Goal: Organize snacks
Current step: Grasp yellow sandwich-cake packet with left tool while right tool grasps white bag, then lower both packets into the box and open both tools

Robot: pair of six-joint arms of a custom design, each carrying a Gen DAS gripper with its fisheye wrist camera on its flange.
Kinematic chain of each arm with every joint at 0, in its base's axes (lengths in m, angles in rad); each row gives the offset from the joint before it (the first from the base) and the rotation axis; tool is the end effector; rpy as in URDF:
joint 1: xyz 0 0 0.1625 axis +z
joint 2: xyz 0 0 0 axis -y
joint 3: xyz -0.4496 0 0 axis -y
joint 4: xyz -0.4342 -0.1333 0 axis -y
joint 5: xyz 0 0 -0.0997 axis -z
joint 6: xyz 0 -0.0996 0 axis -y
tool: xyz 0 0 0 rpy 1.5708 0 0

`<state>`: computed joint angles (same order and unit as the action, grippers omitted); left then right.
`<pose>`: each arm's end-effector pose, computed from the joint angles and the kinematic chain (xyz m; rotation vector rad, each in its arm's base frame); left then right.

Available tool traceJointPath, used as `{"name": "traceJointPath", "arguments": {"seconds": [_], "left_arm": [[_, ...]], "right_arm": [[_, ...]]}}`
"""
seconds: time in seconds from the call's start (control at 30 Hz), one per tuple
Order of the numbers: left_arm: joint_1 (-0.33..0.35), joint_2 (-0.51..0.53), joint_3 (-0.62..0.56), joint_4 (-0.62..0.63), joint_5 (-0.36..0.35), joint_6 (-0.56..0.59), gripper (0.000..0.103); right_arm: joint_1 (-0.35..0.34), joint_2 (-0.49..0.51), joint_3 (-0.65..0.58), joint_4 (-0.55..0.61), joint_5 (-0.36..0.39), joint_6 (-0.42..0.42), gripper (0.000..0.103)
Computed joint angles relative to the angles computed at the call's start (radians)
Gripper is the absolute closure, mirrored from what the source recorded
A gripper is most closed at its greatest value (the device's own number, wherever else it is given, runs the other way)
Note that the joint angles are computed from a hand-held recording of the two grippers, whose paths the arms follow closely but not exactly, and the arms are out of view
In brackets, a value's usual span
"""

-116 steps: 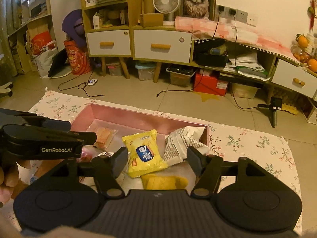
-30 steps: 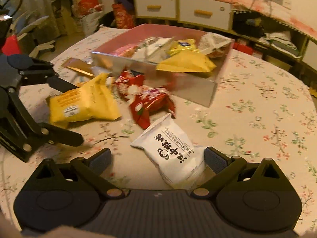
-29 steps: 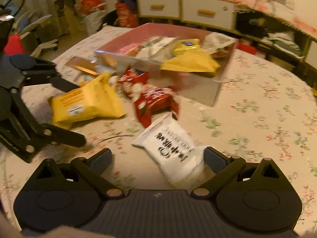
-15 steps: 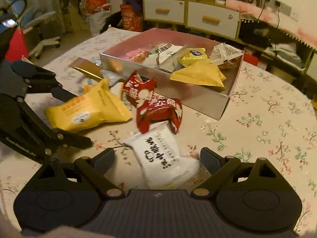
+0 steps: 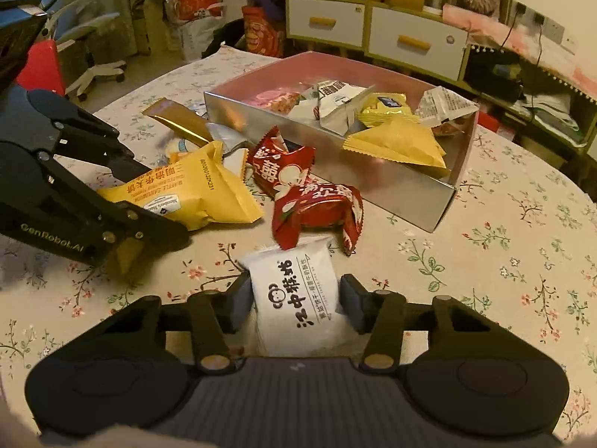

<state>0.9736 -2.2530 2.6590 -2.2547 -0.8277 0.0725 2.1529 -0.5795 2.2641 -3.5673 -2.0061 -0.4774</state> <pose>0.0358 -0.3042 0.2968 0.6743 2.3413 -0.5744 0.3234 -0.3253 -0.0780 1.2781 -2.3676 0.4533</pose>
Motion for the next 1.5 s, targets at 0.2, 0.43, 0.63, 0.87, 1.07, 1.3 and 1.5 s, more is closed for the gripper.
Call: {"name": "traceJointPath", "arguments": {"seconds": [0.2,0.43,0.63,0.87,1.07,1.3,1.5], "left_arm": [[0.009,-0.008,-0.017,0.027,-0.031,-0.019,0.065],[0.002,-0.038,-0.027,0.059,-0.043,-0.041,0.066],[-0.006,-0.058,-0.037,0.083,-0.051,-0.063,0.066],[-0.016,-0.088,-0.048,0.094,-0.058,-0.076,0.066],[-0.018,-0.098,-0.061,0.086,-0.060,-0.088,0.066],[-0.029,-0.088,-0.072,0.040,-0.022,-0.094,0.066],[0.027,0.035,-0.105,-0.120,0.021,-0.079,0.066]], "right_arm": [[0.010,-0.005,-0.002,0.018,0.005,0.011,0.060],[0.018,-0.020,0.002,0.028,0.031,0.026,0.060],[0.023,-0.028,0.000,0.022,0.055,0.044,0.060],[0.036,-0.042,0.001,0.009,0.090,0.064,0.060],[0.046,-0.045,-0.005,-0.023,0.114,0.082,0.060],[0.056,-0.011,-0.059,-0.067,0.043,0.170,0.060],[0.055,0.029,-0.143,-0.071,-0.042,0.285,0.060]]}}
